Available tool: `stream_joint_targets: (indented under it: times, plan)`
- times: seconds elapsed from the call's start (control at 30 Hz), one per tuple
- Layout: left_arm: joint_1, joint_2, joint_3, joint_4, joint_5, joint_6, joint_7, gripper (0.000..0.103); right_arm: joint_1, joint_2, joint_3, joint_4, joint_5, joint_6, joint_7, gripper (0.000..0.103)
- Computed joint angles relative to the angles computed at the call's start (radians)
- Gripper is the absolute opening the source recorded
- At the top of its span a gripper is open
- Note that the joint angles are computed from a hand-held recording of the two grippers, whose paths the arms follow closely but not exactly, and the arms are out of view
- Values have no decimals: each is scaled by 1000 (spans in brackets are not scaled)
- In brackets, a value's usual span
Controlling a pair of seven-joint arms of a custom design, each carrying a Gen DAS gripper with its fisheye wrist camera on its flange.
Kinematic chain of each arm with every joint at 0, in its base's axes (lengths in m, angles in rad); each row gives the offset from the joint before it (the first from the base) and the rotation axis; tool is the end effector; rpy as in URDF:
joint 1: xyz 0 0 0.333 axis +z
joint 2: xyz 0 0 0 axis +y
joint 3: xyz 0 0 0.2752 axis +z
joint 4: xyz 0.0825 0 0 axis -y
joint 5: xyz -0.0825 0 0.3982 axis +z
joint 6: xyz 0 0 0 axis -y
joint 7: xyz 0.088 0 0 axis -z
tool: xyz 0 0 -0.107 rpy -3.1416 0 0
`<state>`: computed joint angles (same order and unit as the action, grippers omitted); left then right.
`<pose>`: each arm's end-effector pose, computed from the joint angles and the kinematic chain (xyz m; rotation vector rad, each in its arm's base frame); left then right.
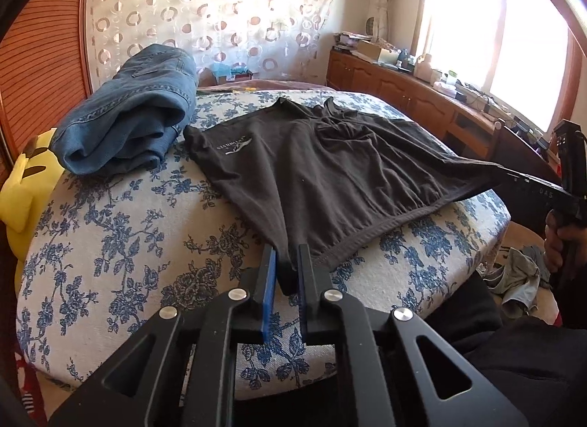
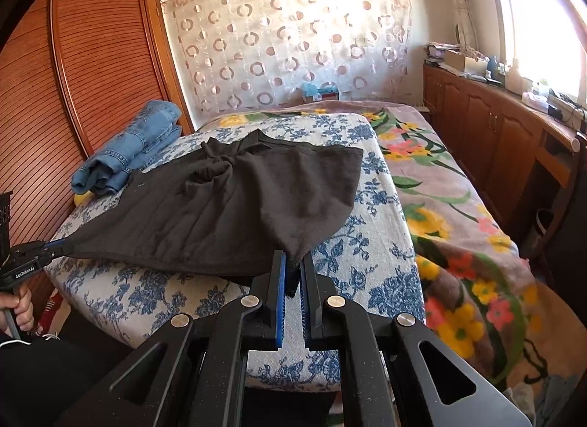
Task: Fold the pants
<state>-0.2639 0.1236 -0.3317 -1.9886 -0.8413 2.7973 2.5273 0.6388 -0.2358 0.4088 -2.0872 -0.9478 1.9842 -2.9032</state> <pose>0.5412 -0.3185 0.4236 -0.9800 2.5241 -1.1886 0.3007 0.4419 0.5135 -1.2817 1.9415 -0.9244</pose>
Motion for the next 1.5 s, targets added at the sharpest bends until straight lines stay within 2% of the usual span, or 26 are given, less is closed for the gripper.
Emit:
stream_joint_targets:
  times: [0.17, 0.3, 0.37, 0.43, 0.47, 0.67, 0.8, 1.0, 1.2, 1.5]
  plan:
    - [-3, 0, 3, 0, 23, 29, -27, 24, -5, 22, -6, 23, -23, 6, -18, 7]
    - [5, 20, -6, 14, 3, 59, -13, 54, -4, 52, -17, 45, -44, 15, -35, 7]
    - [3, 40, -1, 31, 40, 70, -46, 60, -3, 68, -26, 56, -55, 26, -45, 7]
    - [4, 65, 2, 45, 93, 86, -96, 76, -3, 77, -35, 60, -64, 41, -51, 7]
    - [8, 76, -1, 52, 112, 88, -113, 78, -3, 84, -40, 65, -70, 50, -55, 7]
    - [25, 126, 1, 81, 264, 69, -252, 82, -7, 118, -69, 91, -103, 100, -84, 7]
    - [37, 136, -10, 73, 327, 91, -307, 82, -11, 137, -86, 98, -121, 143, -93, 7]
    - [69, 135, -42, 64, 322, 117, -305, 82, -24, 188, -120, 133, -141, 239, -130, 7]
    - [98, 125, -70, 63, 292, 133, -260, 82, -22, 299, -166, 240, -156, 348, -204, 7]
    - [109, 101, -56, 62, 249, 153, -232, 82, 31, 502, -268, 458, -109, 513, -374, 7]
